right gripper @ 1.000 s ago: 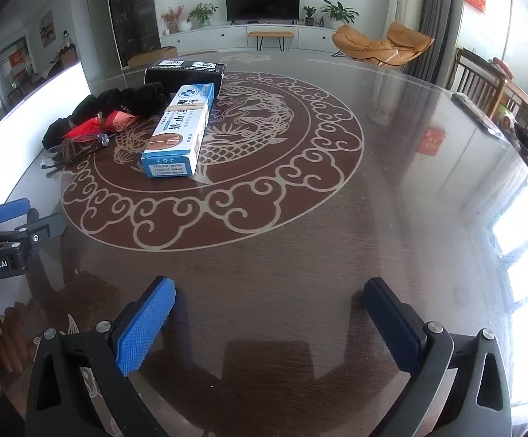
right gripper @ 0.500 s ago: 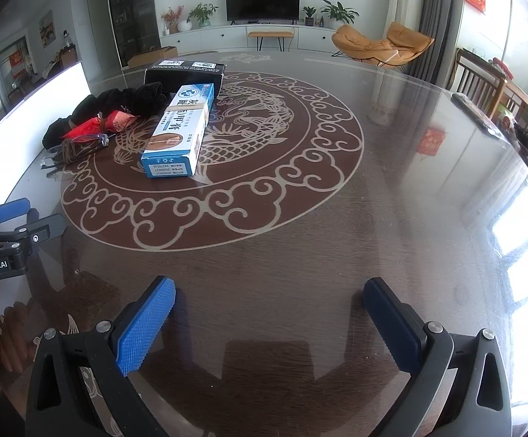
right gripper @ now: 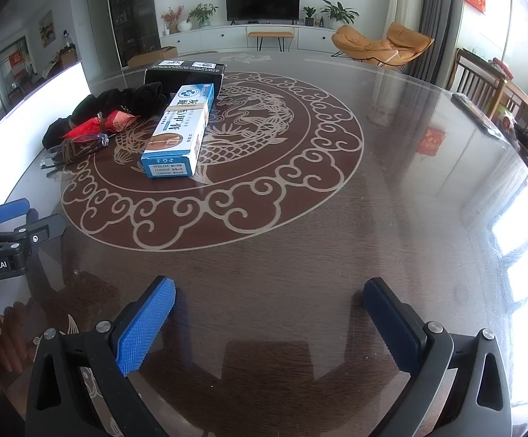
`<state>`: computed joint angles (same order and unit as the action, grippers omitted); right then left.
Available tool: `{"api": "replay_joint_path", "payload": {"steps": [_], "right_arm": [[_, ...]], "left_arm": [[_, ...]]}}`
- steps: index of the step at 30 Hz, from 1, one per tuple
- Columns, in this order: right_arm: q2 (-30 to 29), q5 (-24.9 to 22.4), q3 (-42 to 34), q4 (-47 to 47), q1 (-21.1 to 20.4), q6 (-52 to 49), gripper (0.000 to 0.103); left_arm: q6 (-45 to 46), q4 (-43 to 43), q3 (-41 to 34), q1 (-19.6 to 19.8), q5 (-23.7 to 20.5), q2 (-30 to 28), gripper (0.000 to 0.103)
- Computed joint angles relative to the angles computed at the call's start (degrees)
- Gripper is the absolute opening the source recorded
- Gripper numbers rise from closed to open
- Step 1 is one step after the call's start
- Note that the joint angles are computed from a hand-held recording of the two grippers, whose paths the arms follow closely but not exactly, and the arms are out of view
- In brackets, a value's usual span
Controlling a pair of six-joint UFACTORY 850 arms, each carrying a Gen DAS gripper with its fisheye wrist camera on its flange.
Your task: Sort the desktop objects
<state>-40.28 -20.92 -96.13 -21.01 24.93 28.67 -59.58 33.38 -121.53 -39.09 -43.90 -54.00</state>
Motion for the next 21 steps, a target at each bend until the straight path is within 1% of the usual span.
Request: {"api": "replay_joint_path", "payload": {"steps": [21], "right_arm": [[0.02, -0.08, 0.01, -0.70, 0.02, 0.70, 0.103]], "left_arm": [[-0.84, 0.45, 0.57, -0.04, -0.11, 0.34, 0.102]]}}
